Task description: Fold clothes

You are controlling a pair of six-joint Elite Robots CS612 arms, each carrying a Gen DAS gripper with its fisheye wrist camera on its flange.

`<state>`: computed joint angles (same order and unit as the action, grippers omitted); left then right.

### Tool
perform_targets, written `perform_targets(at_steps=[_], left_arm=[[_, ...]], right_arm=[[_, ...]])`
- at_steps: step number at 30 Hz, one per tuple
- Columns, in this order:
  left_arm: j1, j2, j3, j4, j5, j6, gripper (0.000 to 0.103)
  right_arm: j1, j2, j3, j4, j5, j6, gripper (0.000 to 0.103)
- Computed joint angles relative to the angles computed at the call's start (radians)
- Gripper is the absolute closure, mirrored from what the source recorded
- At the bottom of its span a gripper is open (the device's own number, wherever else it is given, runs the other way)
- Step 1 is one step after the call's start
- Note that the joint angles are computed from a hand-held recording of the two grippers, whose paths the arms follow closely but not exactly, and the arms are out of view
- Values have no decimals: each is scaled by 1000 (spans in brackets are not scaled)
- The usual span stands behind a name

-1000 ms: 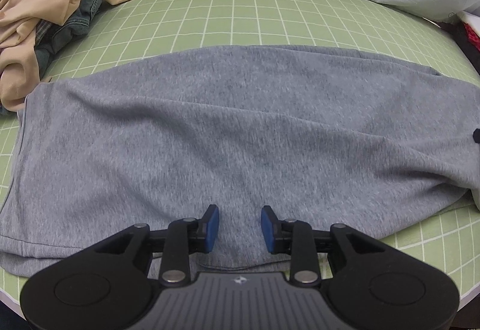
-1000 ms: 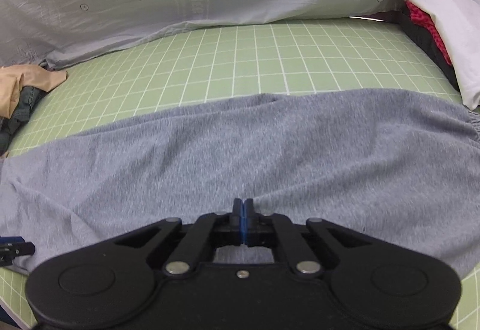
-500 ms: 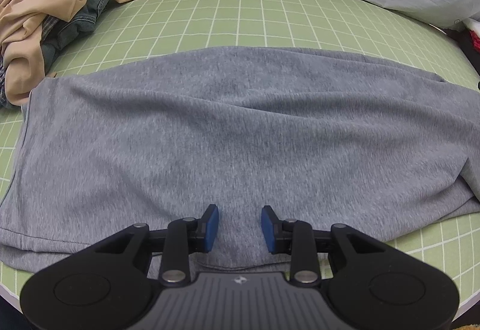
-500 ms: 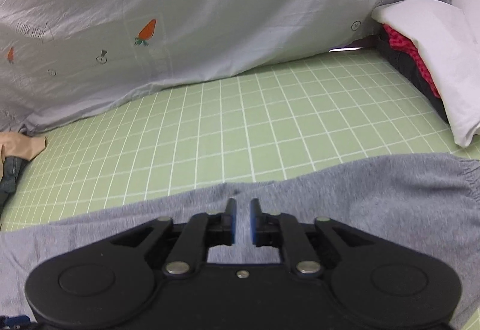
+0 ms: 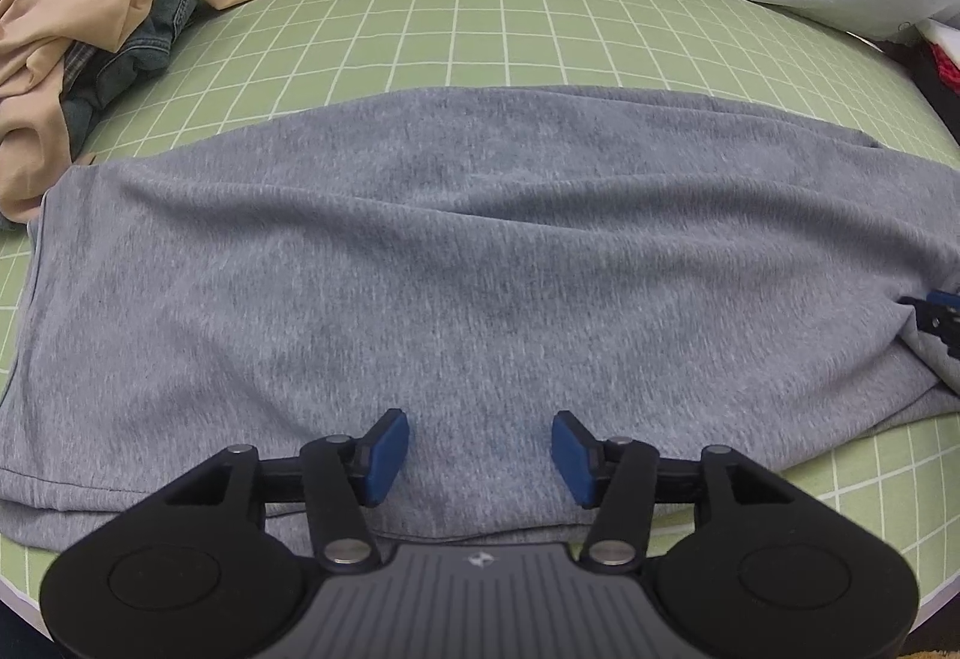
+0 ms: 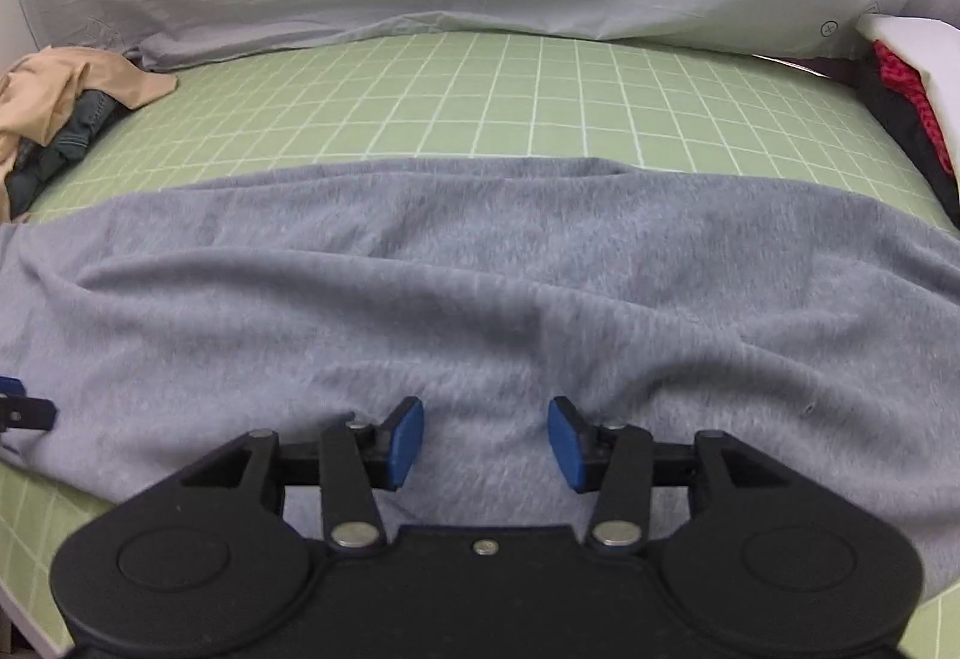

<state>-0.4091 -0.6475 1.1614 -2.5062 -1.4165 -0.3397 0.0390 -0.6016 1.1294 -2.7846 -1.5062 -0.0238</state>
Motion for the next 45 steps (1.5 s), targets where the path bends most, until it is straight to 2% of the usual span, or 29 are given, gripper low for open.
perform_targets(at_steps=[2,4,5,8,10,13,15,18,21,23,26,30,36,38,41,44,45], left_arm=[[1,-1,2,-5,-5,10,46],[3,-1,5,-11,-16,22,41],[4,-1,6,-14,-21,29,40],[7,-3,10,-18,-31,42,39],[11,-12,21,-18,-10,35,39],[20,-38,63,-52,61,-13,39],[30,-57,96,-76,120,-64,38],[48,-83,143,-106,217,-134,31],[69,-98,169,-99,301,-184,30],[87,-101,176,-77,331,-215,27],[116,-97,172,-48,311,-239,26],[141,-90,175,-64,255,-231,26],[154,-78,172,-87,210,-196,25],[158,-74,171,-95,205,-184,21],[165,-73,174,-116,181,-193,21],[169,-73,186,-158,157,-220,26],[167,-74,190,-175,158,-213,36]], right_arm=[[-1,19,-37,19,-43,39,40],[-2,40,-77,49,-86,82,34],[-4,47,-92,61,-93,100,27],[-5,54,-126,122,-102,150,24],[3,45,-118,133,-132,169,22],[19,29,-92,143,-191,182,2],[25,20,-71,170,-202,201,2],[30,-5,-27,154,-213,277,1],[41,-20,-10,145,-247,303,1],[50,-25,-12,156,-265,309,1],[65,-27,-25,187,-294,320,1],[85,-29,-30,192,-328,337,1],[106,-38,-20,199,-346,405,1],[112,-37,-22,206,-358,435,1],[119,-36,-23,209,-372,456,1],[124,-34,-29,217,-382,463,1],[124,-34,-29,220,-382,462,1]])
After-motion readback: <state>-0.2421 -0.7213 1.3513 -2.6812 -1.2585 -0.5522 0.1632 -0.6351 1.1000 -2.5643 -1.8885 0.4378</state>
